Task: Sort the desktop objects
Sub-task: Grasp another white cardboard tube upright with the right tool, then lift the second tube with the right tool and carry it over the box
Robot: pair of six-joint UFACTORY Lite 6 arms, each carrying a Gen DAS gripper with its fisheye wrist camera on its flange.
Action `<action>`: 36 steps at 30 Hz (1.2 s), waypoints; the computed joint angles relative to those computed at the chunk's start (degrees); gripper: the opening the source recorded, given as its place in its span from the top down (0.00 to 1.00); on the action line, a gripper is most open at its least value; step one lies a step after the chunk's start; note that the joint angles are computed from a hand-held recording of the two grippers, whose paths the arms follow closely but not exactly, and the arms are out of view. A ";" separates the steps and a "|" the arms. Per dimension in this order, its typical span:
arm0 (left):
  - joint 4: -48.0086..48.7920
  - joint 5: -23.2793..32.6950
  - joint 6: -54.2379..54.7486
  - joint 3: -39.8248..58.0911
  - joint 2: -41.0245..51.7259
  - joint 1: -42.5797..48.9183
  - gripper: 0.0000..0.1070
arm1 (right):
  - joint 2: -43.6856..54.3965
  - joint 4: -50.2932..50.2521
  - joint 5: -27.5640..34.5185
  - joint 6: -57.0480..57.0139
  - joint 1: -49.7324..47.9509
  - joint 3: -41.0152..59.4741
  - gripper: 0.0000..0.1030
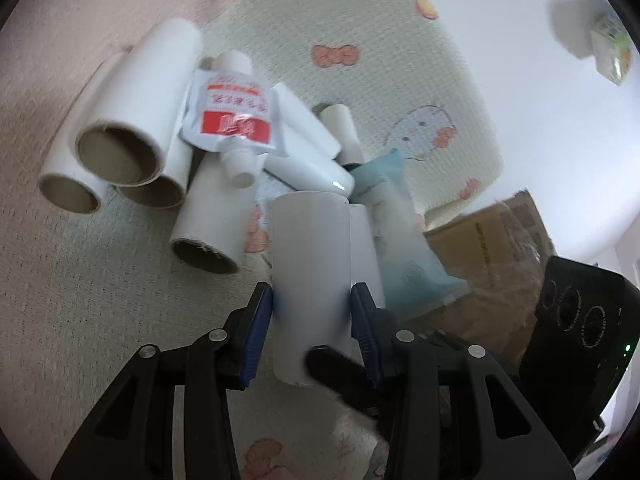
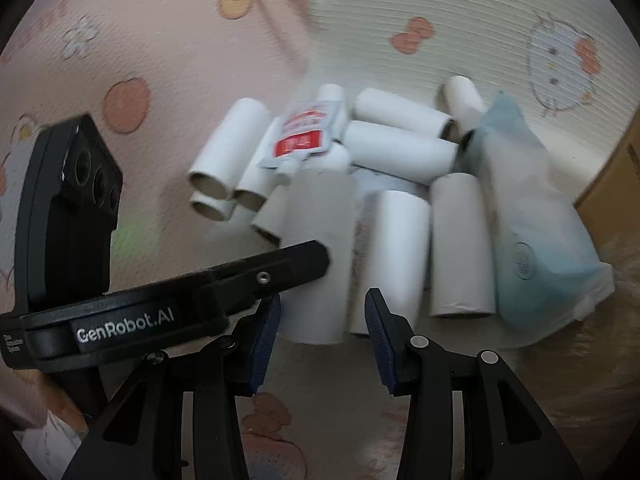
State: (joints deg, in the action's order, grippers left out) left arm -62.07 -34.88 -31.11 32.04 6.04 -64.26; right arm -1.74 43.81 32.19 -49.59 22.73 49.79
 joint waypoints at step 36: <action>-55.82 -34.59 66.01 25.50 -9.78 -18.58 0.59 | -10.87 -10.39 9.02 6.95 7.66 13.45 0.61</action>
State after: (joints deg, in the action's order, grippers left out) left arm -117.89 -69.48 34.90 57.54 -3.74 -82.84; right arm -12.61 33.42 41.21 -42.64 30.38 63.24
